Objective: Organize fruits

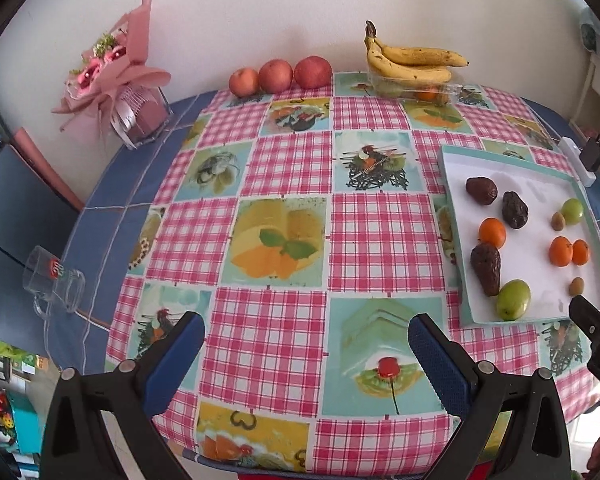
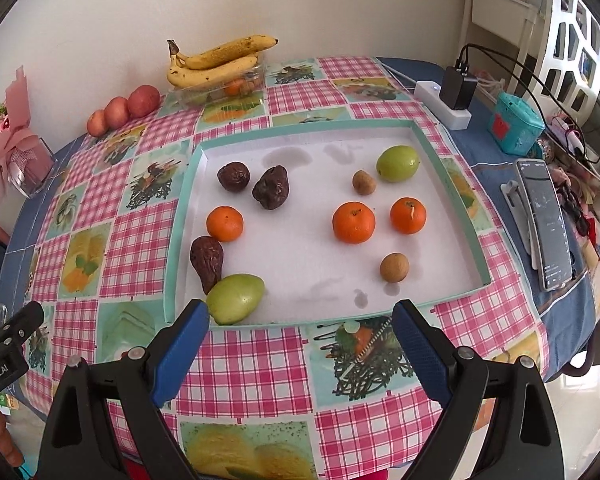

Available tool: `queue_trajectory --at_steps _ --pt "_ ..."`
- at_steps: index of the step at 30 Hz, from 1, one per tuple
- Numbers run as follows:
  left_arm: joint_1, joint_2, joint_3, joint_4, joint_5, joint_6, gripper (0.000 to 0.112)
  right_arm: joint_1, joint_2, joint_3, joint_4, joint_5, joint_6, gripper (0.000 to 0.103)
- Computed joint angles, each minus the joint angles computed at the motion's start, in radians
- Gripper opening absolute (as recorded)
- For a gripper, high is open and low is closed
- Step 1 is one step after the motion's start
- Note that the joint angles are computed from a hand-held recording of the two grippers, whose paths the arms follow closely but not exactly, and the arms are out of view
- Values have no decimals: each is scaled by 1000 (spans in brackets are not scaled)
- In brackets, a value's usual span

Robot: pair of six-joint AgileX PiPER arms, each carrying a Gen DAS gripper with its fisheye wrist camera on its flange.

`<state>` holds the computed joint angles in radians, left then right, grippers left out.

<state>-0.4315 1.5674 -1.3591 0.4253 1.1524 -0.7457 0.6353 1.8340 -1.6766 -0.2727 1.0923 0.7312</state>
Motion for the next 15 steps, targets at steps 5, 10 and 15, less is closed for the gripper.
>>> queue_trajectory --at_steps 5,10,15 --pt "9 -5 3 -22 -12 15 103 15 5 -13 -14 7 -3 93" --pt "14 -4 2 -27 -14 23 103 18 11 -20 -13 12 -10 93" --pt "19 -2 0 -36 -13 22 103 15 13 -22 -8 13 -16 93"
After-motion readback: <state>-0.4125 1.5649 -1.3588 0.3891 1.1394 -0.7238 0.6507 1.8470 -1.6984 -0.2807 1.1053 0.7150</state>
